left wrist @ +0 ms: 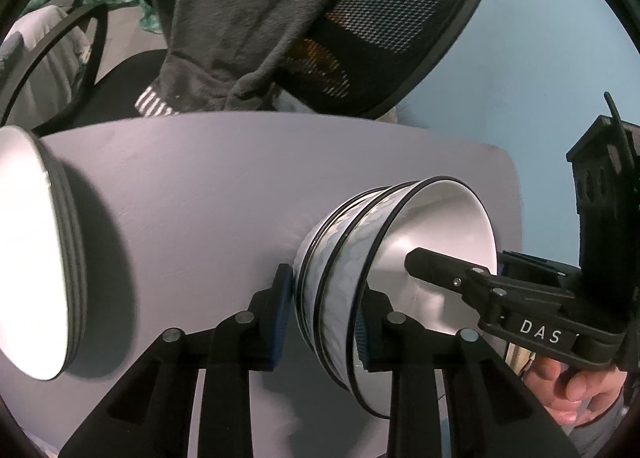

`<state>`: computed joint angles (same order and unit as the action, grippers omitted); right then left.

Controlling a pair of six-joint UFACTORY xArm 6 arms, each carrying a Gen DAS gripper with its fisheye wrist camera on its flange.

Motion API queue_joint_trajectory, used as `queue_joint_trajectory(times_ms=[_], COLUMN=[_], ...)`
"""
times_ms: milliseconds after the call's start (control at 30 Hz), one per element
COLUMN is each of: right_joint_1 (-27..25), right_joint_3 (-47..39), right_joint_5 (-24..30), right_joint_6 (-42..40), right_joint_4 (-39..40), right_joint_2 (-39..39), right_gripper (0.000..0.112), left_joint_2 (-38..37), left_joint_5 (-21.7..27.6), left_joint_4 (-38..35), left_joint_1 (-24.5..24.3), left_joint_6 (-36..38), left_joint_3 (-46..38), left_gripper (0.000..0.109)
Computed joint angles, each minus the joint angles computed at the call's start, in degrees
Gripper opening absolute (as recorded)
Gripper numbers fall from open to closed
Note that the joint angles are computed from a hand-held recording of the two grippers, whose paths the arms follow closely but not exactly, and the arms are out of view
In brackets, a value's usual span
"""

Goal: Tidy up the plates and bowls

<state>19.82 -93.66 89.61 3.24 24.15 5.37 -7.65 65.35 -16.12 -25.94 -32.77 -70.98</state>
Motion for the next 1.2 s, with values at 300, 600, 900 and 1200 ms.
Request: queue_joint_trajectory(times_ms=[300, 600, 900, 1200], right_joint_1=[4.89, 9.1, 9.66, 10.5], right_joint_3=[2.36, 1.39, -0.26, -0.3], right_joint_5=[0.11, 1.48, 2.71, 3.52], right_joint_6=[0.38, -0.45, 0.93, 3.31], right_joint_4=[1.96, 2.58, 2.42, 2.78], right_joint_2=[-1.54, -0.67, 0.8, 0.86], right_gripper=[0.031, 0.031, 0.034, 0.04], left_joint_2=[-9.35, -17.08, -18.69, -16.94], left_joint_5=[3.18, 7.37, 7.44, 8.13], left_joint_4=[1.11, 2.03, 2.03, 1.39], left_joint_1=[1.68, 2.61, 2.47, 2.18], left_joint_6=[-2.44, -6.13, -7.73, -4.9], left_joint_3=[8.24, 13.76, 14.96, 13.71], left_gripper=[0.026, 0.025, 0.027, 0.038])
